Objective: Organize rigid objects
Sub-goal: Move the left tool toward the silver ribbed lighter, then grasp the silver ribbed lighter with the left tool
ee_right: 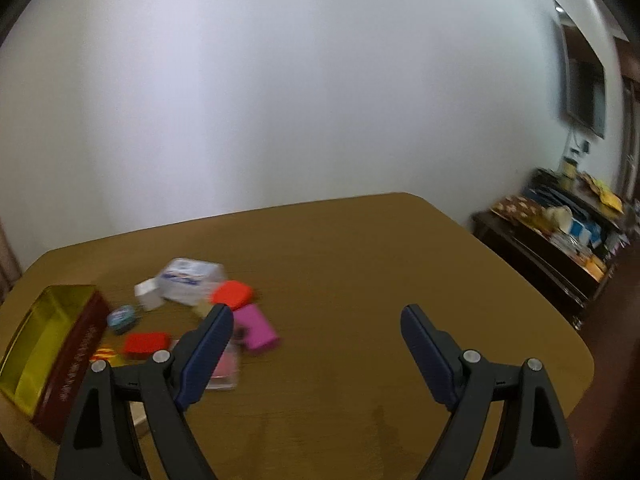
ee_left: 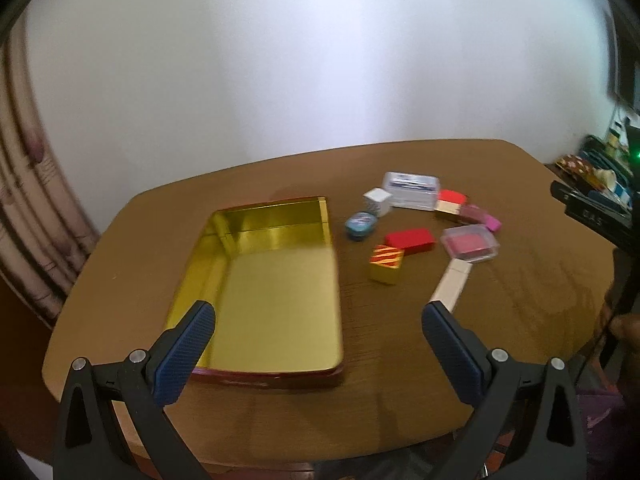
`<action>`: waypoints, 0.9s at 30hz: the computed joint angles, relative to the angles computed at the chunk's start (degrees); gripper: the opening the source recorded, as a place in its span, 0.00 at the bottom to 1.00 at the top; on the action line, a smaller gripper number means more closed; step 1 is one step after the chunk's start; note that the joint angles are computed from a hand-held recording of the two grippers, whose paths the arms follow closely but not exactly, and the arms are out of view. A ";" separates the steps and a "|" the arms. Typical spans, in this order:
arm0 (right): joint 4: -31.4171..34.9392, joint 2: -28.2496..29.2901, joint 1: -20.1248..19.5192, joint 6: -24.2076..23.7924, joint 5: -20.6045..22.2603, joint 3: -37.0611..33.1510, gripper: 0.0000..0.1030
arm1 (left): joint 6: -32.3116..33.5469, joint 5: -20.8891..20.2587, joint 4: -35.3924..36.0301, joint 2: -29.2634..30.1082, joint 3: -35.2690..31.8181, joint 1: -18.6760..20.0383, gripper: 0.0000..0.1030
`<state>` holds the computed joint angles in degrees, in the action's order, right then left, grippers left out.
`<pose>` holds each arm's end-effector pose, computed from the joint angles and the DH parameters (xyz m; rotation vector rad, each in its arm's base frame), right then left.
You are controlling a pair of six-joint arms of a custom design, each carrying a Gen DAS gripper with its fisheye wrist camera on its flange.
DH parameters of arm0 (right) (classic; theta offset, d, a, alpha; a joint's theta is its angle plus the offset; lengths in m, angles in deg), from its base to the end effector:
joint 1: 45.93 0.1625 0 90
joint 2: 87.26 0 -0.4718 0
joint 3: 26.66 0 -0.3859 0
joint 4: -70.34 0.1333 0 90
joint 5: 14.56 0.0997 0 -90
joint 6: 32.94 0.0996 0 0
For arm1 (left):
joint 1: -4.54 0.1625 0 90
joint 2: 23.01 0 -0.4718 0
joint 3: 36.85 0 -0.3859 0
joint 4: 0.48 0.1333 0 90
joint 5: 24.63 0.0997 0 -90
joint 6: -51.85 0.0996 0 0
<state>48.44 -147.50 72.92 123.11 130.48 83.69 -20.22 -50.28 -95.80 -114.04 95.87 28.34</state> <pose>0.2792 -0.3997 0.1611 0.3219 -2.0132 1.2069 -0.2159 -0.3391 0.2837 0.3118 2.0277 -0.9460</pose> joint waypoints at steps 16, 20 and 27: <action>10.07 -0.56 -7.70 5.73 -2.37 -1.93 0.86 | 42.88 -9.70 -43.52 18.88 -2.04 10.18 1.00; 15.53 -0.94 -9.39 10.30 -4.86 -3.38 0.86 | 46.24 -12.14 -43.98 21.69 -4.09 13.12 0.91; 19.76 -1.11 -10.88 14.53 -7.76 -4.35 0.86 | 46.36 -14.00 -43.06 23.98 -6.35 17.40 0.86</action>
<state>68.20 -148.61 62.05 137.64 122.72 79.35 26.14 -64.27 -138.86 -90.06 89.52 45.74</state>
